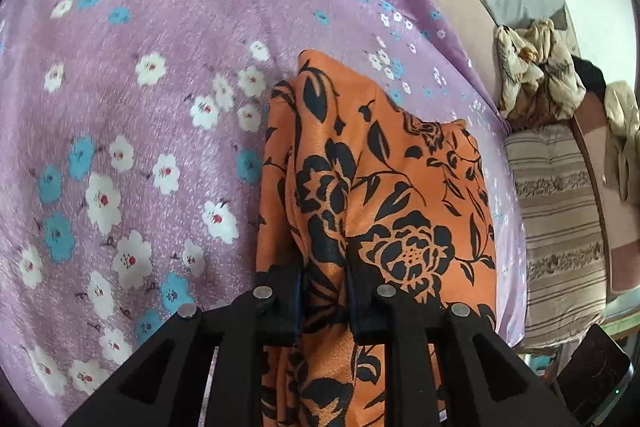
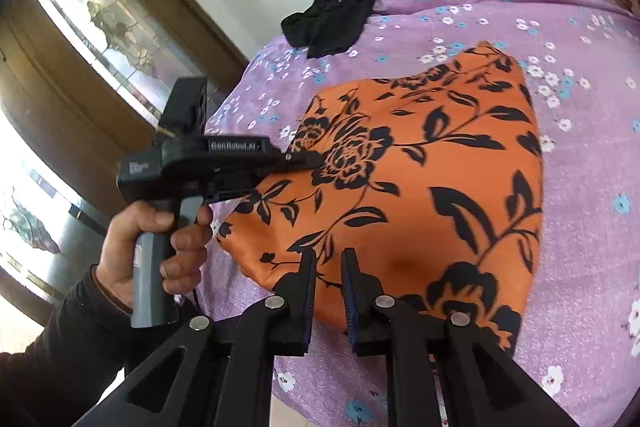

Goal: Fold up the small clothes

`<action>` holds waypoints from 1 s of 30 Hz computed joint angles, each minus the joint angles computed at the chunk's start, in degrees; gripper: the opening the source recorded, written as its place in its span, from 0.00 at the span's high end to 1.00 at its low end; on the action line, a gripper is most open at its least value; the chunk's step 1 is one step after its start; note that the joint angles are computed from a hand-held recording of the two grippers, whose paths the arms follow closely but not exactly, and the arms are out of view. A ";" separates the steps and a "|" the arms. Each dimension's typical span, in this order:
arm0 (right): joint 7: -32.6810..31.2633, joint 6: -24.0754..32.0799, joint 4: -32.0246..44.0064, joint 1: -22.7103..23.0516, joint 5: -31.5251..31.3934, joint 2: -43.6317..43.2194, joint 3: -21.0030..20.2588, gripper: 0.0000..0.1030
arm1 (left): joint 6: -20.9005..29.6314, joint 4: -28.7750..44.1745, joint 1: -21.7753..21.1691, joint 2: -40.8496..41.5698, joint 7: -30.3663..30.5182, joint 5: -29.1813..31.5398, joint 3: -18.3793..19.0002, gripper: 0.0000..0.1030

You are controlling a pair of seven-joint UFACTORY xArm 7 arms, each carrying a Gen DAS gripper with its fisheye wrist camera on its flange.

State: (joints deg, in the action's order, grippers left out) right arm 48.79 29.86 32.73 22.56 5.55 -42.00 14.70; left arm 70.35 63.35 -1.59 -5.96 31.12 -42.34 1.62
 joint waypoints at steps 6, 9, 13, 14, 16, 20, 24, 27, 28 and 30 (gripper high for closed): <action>2.04 -2.15 -3.87 0.89 2.91 -2.47 -2.40 0.31 | -8.00 -3.53 -1.15 -4.62 -0.38 5.60 -2.08 0.66; 0.41 -7.29 -7.83 5.16 8.65 -1.73 -6.56 0.27 | -12.42 -6.34 -2.02 -8.64 -1.72 12.41 -2.63 0.61; 0.07 -8.42 -8.28 5.00 8.91 -2.43 -6.18 0.27 | -16.15 -9.86 -3.31 -14.74 -1.88 15.33 -1.22 0.61; -0.19 -8.48 -8.29 5.12 9.02 -2.80 -6.37 0.27 | -16.77 -10.50 -3.68 -16.43 -1.47 14.95 -0.39 0.61; -0.90 -9.08 -8.86 5.75 9.66 -3.48 -7.08 0.27 | -17.32 -11.76 -5.66 -19.86 0.78 11.11 2.03 0.61; -1.91 -9.73 -10.05 6.84 11.00 -4.50 -8.11 0.27 | -17.01 -14.84 -5.23 -20.09 -1.50 18.36 -0.21 0.61; -2.63 -6.55 -8.59 5.15 10.14 -7.54 -8.24 0.27 | -19.49 -18.45 -5.23 -19.87 -3.39 19.93 0.54 0.49; -5.28 -6.65 -5.91 2.99 9.29 -7.20 -10.44 0.27 | -21.59 -19.06 -5.39 -19.94 -2.39 21.30 0.17 0.47; -6.66 -7.40 -5.08 3.03 9.72 -6.11 -11.75 0.27 | -21.86 -19.24 -5.55 -20.06 -2.33 21.49 0.32 0.46; -10.11 -11.27 -4.14 3.97 12.12 -2.72 -15.99 0.25 | -22.09 -19.03 -5.78 -19.65 -2.28 21.63 0.69 0.44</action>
State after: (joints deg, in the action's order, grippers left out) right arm 38.68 18.60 28.59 26.54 17.67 -44.71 -1.29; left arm 48.27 44.32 -7.37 -25.61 28.84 -20.71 2.32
